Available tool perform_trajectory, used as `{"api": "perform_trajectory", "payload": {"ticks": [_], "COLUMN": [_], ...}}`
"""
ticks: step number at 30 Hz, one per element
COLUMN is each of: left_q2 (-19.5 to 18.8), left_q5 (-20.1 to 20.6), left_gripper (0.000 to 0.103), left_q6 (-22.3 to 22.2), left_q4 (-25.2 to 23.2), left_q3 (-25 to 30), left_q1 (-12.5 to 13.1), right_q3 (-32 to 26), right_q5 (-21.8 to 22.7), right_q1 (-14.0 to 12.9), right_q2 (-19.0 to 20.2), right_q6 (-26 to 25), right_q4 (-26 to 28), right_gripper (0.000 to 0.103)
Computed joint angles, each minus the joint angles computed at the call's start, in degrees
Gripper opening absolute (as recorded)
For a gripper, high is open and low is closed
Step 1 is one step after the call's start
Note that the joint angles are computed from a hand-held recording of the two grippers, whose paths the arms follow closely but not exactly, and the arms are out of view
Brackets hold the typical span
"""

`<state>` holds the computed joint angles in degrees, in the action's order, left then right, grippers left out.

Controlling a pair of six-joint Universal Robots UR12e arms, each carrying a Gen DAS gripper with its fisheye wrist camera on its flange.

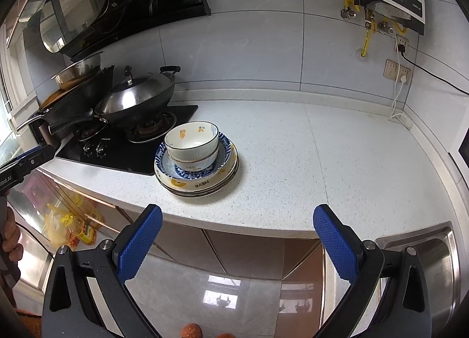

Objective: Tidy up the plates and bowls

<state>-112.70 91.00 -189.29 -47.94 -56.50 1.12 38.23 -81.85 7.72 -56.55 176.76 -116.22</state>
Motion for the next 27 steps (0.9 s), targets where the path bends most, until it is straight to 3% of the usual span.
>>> {"api": "perform_trajectory", "payload": {"ticks": [27], "left_q2": [0.0], "left_q5": [1.2], "left_gripper": [0.077], "left_q6": [0.1], "left_q4": [0.5], "left_q3": [0.0], "left_q1": [-0.3], "right_q3": [0.2], "right_q5": [0.8], "right_q1": [-0.1], "right_q2": [0.0], "right_q6": [-0.5], "right_q4": [-0.1], "right_gripper": [0.102]}}
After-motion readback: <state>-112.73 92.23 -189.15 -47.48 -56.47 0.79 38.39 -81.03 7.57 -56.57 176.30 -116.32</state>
